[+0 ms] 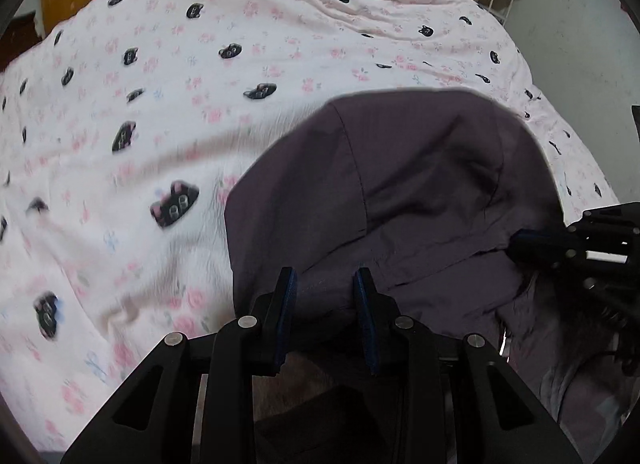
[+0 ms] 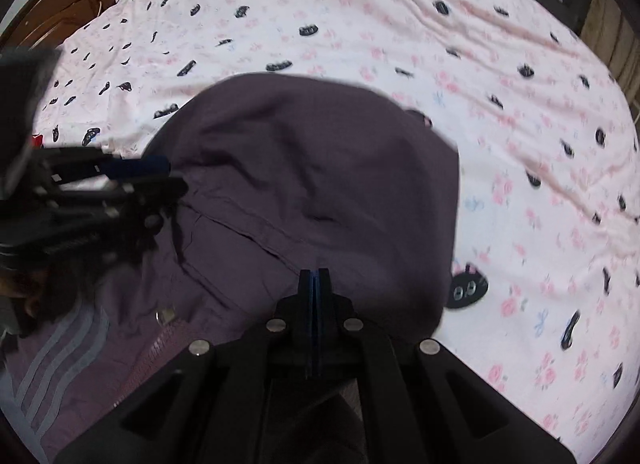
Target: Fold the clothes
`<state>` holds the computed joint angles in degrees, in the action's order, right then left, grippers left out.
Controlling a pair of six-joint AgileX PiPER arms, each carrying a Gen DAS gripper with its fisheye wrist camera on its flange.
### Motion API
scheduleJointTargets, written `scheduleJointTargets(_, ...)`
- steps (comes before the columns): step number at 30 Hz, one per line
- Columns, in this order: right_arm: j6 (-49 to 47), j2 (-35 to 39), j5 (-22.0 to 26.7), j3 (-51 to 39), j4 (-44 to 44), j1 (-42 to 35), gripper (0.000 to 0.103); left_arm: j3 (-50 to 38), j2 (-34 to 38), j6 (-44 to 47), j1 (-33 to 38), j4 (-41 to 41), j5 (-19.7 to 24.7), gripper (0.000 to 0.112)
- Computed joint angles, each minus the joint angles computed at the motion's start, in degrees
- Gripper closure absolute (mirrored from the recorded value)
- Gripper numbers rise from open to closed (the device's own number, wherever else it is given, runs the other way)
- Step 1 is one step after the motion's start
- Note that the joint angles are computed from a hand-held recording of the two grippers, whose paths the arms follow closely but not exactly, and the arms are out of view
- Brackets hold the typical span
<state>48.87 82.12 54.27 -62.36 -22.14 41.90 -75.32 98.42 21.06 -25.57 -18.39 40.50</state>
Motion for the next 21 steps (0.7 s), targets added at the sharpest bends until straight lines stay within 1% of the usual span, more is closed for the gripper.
scheduleJointTargets(2,-0.07,-2.04,-0.46,1.23,0.52,0.27,0.103,0.61,-1.47,1.45,0.38,-0.89,0.65,0.085)
scheduleJointTargets(5,-0.6,-5.3,-1.31,1.4,0.29,0.69,0.103,0.34,-3.63,6.29,3.16,-7.27,2.28,0.085)
scheduleJointTargets(7,-0.46,-6.72,-1.87,0.83,-0.67,0.9,0.103,-0.18,-4.65,7.4,4.43,-9.42,1.64,0.085)
scheduleJointTargets(9,-0.2,-6.75,-2.23,-0.7,-1.37,0.18,0.103,-1.6,-4.46,4.73,4.85,-8.06,0.18,0.085)
scheduleJointTargets(10,0.37,-6.28,-2.25,-1.16,-1.74,-0.38,0.103,-2.93,-3.62,2.71,4.9,-6.67,0.17,0.085)
scheduleJointTargets(12,1.55,-5.28,-2.24,-2.12,-2.47,-1.48,0.103,-6.13,-0.62,-1.35,4.45,-2.89,1.31,0.085)
scheduleJointTargets(13,1.57,-4.04,-1.63,-2.49,-1.71,-2.44,0.103,-7.44,1.08,-3.86,3.65,0.47,1.6,0.085)
scheduleJointTargets(16,0.84,-0.82,-0.34,-3.06,0.65,-5.18,0.103,-7.96,3.93,-8.03,2.15,6.25,1.65,0.085)
scheduleJointTargets(18,-0.23,-1.02,-1.89,-0.7,2.61,-6.5,0.103,-7.25,5.16,-8.14,2.05,6.59,1.16,0.084)
scheduleJointTargets(21,-2.18,-1.15,-4.23,2.72,5.62,-8.55,0.103,-5.34,4.43,-7.92,1.83,6.55,-0.61,0.084)
